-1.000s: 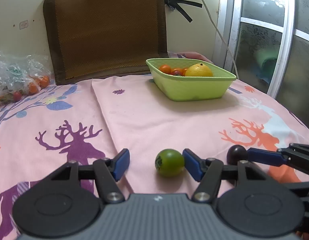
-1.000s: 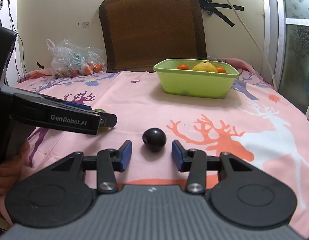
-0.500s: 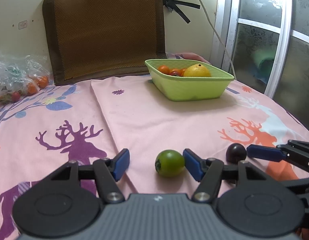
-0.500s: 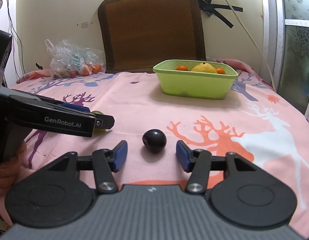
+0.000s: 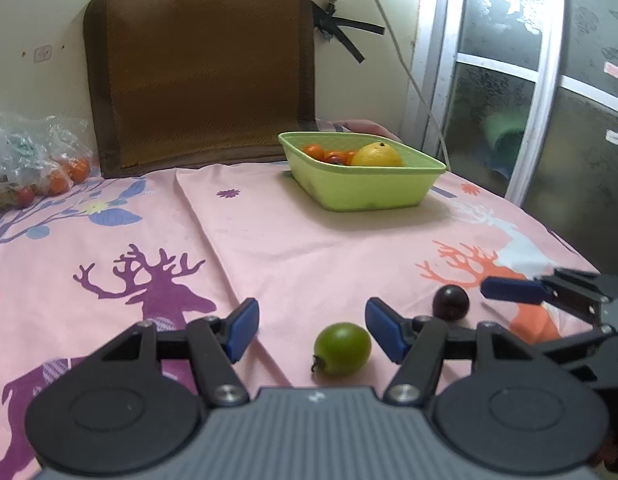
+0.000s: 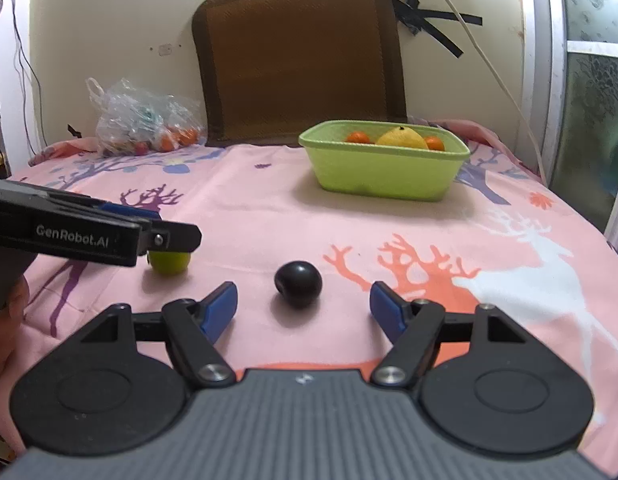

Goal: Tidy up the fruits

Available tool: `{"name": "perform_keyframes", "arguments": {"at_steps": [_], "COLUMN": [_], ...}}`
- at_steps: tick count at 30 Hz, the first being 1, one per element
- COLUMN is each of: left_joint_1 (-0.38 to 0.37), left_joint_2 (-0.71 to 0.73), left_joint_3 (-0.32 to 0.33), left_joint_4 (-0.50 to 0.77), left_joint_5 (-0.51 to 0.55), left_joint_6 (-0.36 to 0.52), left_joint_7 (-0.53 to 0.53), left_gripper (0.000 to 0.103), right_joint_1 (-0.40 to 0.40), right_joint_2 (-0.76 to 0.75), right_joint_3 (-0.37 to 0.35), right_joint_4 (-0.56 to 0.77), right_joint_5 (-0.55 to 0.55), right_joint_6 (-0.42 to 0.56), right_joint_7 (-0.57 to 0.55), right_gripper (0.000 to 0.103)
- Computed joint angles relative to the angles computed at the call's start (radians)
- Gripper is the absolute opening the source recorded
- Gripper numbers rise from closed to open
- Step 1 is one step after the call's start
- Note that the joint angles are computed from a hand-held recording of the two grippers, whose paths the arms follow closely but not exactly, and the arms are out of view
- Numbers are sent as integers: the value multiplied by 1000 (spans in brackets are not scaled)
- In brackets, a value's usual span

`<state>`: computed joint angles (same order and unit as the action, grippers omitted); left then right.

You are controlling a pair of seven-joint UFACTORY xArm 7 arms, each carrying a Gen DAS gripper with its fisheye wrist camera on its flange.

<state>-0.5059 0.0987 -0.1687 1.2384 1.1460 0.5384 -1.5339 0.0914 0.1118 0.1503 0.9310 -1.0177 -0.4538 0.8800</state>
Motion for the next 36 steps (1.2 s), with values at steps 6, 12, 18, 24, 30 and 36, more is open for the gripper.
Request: {"name": "perform_keyframes", "arguments": {"at_steps": [6, 12, 18, 24, 30, 36], "left_joint_1": [-22, -53, -54, -5, -8, -4], "left_joint_2": [1, 11, 6, 33, 248, 540], "left_joint_3": [-23, -31, -22, 7, 75, 102], "left_joint_4": [1, 1, 10, 90, 415, 829], "left_joint_5": [-30, -69, -97, -190, -257, -450], "left_joint_6": [41, 53, 49, -50, -75, 14], "left_joint_7": [96, 189, 193, 272, 443, 636], "left_gripper": [60, 38, 29, 29, 30, 31], "right_joint_1": [11, -9, -19, -27, -15, -81], "right_joint_2": [9, 33, 40, 58, 137, 282], "right_joint_3": [-2, 7, 3, -12, -22, 45], "right_joint_4": [-2, 40, 44, 77, 187, 395], "right_joint_5": [29, -83, -80, -69, 126, 159], "right_joint_6": [-17, -22, -45, -90, -96, 0], "right_joint_7": [-69, 26, 45, 59, -118, -100], "right_gripper": [64, 43, 28, 28, 29, 29]}}
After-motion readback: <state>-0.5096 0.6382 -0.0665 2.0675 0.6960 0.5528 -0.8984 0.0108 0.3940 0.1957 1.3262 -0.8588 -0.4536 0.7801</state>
